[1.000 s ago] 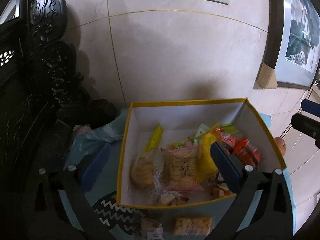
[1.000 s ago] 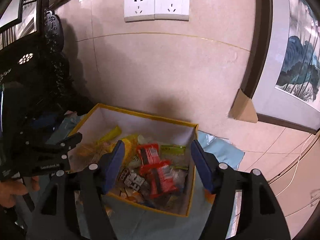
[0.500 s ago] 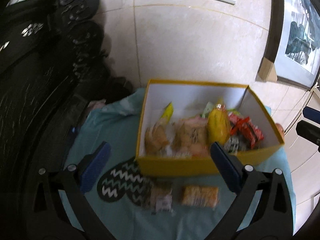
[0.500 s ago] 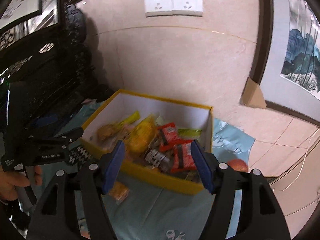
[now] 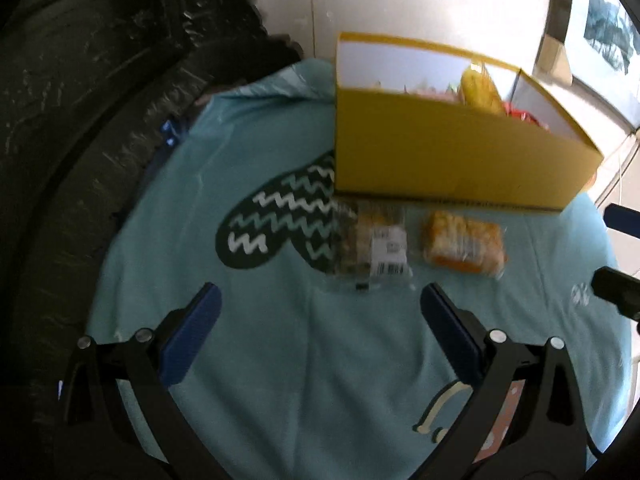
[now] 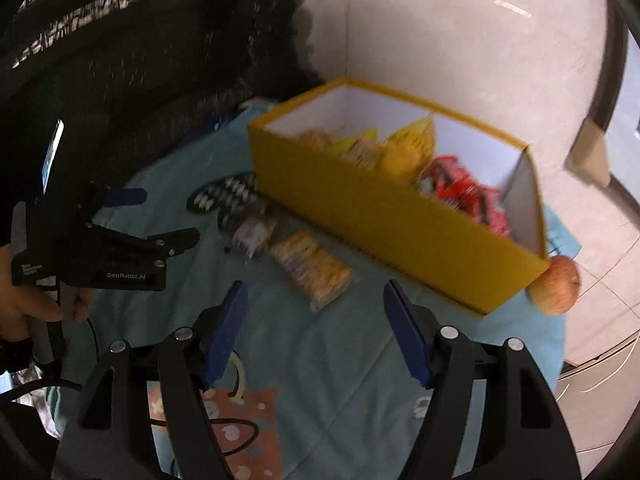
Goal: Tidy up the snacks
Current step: 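Reach the left tool to a clear bread bag while the right reaches a cracker bar pack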
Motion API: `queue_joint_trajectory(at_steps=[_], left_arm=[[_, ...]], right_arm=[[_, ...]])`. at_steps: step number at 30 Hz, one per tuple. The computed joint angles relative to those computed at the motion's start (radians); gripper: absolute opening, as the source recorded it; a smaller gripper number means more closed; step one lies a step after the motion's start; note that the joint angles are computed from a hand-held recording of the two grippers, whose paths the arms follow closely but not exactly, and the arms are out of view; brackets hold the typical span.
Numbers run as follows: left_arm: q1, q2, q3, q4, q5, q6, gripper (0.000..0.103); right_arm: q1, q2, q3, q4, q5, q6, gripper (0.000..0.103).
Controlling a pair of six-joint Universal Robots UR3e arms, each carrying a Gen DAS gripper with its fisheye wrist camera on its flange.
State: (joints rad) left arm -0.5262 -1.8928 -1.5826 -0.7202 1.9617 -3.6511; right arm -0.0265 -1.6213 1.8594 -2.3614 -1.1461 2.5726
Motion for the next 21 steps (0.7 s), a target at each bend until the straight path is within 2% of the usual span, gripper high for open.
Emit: queue_joint_trajectory(at_steps=[7, 19, 21], left_arm=[[0.038, -0.11, 0.037, 0.079, -0.052, 0.08, 0.101], [0.091, -0.292, 0.168, 0.112, -0.131, 0.172, 0.101], [0.097, -0.317, 0.192, 0.102, -0.136, 0.183, 0.101]], right_arm=[[0.074, 0.171, -0.038, -0.11, -0.099, -0.049, 0.07], [0.135, 0.445, -0.259, -0.076, -0.11, -0.099, 0.07], [0.151, 0.474, -0.273, -0.107, -0.122, -0.112, 0.072]])
